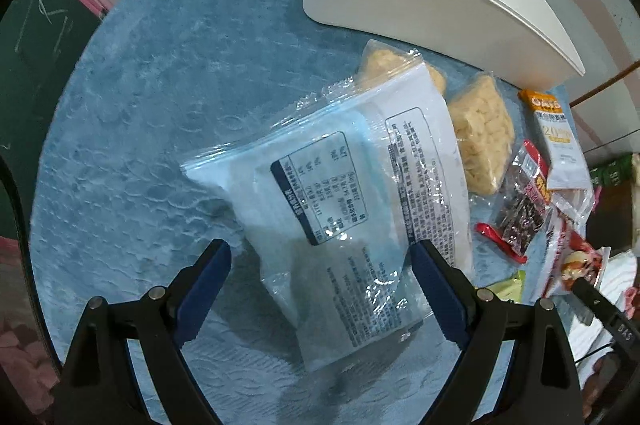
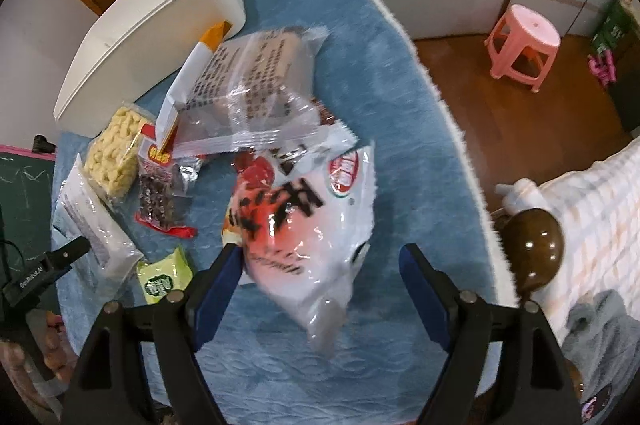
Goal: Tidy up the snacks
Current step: 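Grasp the large clear printed bag with the left tool while the right tool grasps the red-printed white bread bag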
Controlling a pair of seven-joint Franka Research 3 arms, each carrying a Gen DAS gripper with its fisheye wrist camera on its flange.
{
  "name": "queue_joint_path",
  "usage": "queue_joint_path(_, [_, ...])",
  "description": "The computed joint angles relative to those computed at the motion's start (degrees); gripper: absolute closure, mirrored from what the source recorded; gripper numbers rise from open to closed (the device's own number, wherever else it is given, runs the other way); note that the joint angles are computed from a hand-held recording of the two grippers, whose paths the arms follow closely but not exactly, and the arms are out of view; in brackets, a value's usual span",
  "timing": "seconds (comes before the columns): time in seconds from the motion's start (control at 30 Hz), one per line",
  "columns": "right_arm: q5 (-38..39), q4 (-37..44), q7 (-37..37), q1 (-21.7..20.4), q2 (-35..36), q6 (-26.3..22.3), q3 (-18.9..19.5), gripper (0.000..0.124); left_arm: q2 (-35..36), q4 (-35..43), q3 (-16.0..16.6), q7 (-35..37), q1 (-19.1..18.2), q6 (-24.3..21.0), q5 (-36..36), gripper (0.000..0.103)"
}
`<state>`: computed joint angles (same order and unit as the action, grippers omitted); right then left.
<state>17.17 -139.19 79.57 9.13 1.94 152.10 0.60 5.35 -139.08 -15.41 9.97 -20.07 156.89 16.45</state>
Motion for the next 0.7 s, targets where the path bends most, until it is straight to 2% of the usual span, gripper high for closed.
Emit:
queue_joint_path(0.17, [2.4,1.8,-1.4,0.3,1.9,-0.7,0.5,0.041,1.6,-0.5,0.5,0.9,0.7,5.0,-0.4,0.012])
queue_joint_path(0.37, [3.4,3.0,-2.8,0.8,2.9,-1.3,0.8,0.041,5.3,1.0,0.0,4.7,1.9,9.1,-4.5,0.005])
queue_joint_path(0.47, [4.4,3.0,-4.0,1.3,2.8,-1.1,1.3,0.053,6.3,2.0,0.7,4.4,1.3,8.8,-4.0,0.003])
queue_joint_path(0.5, [5.5,3.1,-5.3,1.3,2.7,-1.5,1.6,0.062,6.7,2.5,0.6,4.7,1.4,8.6,-4.2,0.002])
queue_joint_path(0.53, [6.3,3.1,-6.3,1.4,2.6,-1.8,1.7,0.065,7.2,3.3,0.6,4.6,1.1,8.2,-4.2,0.002])
queue_joint_path(0.63, [3.3,2.4,-5.0,2.4,2.1,-0.4,1.7,0.067,7.4,4.2,0.5,5.1,1.3,8.0,-5.0,0.010])
queue_joint_path(0.7, [0.3,1.3,-3.5,3.2,1.2,1.1,1.8,0.068,6.6,3.8,1.2,3.9,0.7,8.6,-3.9,0.025])
